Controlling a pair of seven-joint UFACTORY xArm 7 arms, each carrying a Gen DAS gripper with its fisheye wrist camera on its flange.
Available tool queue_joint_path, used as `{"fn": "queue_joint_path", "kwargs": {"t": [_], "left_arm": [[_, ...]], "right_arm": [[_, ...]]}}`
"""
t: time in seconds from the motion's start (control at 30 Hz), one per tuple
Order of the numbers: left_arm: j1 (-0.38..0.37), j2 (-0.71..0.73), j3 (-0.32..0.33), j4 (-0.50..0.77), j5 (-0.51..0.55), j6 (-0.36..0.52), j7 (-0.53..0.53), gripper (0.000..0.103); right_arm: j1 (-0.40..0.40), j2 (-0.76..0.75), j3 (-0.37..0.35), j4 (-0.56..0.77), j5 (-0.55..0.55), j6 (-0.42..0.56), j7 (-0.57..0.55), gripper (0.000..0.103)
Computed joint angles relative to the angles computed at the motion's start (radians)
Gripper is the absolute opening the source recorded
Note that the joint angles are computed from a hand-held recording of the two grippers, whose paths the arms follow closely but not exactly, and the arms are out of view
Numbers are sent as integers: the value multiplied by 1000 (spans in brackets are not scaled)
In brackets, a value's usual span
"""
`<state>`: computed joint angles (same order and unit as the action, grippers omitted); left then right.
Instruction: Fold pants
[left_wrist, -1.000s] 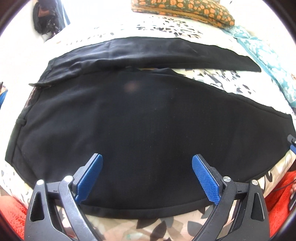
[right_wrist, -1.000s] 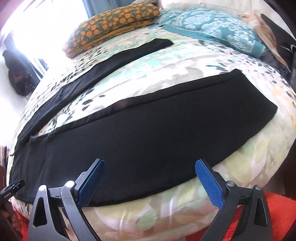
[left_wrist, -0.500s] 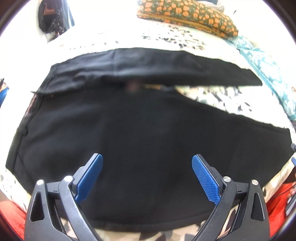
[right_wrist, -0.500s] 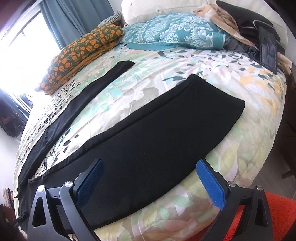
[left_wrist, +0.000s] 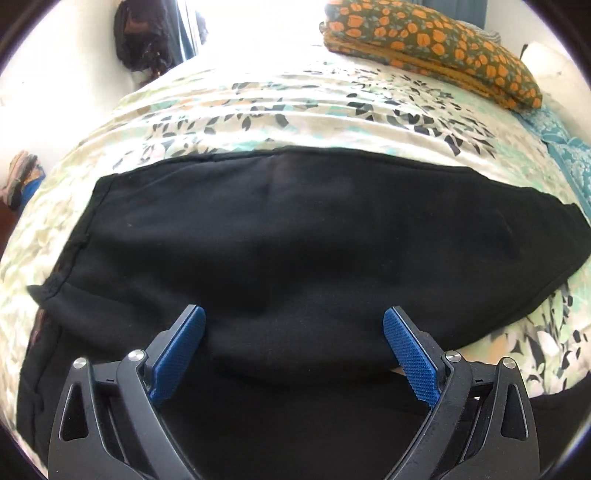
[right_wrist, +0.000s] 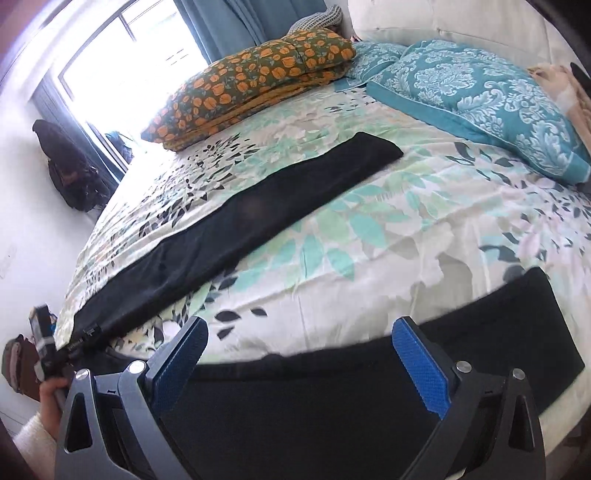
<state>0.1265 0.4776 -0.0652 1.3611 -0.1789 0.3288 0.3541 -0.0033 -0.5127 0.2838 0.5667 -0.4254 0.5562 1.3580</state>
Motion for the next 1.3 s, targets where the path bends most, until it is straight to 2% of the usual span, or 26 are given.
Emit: {"fn": "queue_joint_path", "kwargs": {"t": [0.1,0.17,0.27,0.33,0.53,0.63,0.7,0.73,0.77,0.87,0.93,1.0,1.07,1.2,1.3], "left_arm": [[62,3,-77,-83,-44,-175,118,99],[67,-4,-89,-114,-47,-225,124,99],[89,1,-114,-121,-48,-249,128,99],[93,5,-120,-123,-42,-261,125,99],[122,18,-153,-131,-32,-296,124,100],[126,20,-158,-137,-19,-312,115,100],[128,20,-160,-137,-10,-313,107,100],[129,21,-160,-137,-5,-314,104,100],[130,21,-160,-137,-1,-314,100,100],[134,21,-164,-137,8,-314,93,100],[130,22,-159,-136,14,-312,87,100],[118,21,-144,-133,23,-308,78,100],[97,19,-121,-130,33,-302,65,100],[64,15,-83,-124,52,-289,42,100],[23,11,-38,-122,75,-283,16,100]], "right_arm": [[-82,119,-126,69,-11,-61,-107,99],[-142,232,-181,157,-37,-54,-172,99],[-160,451,-285,341,35,-28,-351,99],[-162,596,-326,488,90,22,-452,99],[-129,911,-394,840,113,87,-578,99],[-107,1023,-409,974,118,180,-661,97],[-55,1039,-462,992,57,226,-641,36],[-58,1011,-459,960,55,200,-623,16],[-65,963,-456,895,60,133,-607,7],[-22,775,-472,689,-39,-4,-534,6],[-6,603,-452,516,-114,-76,-461,6],[3,413,-405,334,-197,-100,-365,3],[9,221,-325,154,-237,-87,-262,3],[71,-101,-139,-143,-109,-13,-71,3],[143,-218,12,-249,36,58,75,3]]}}
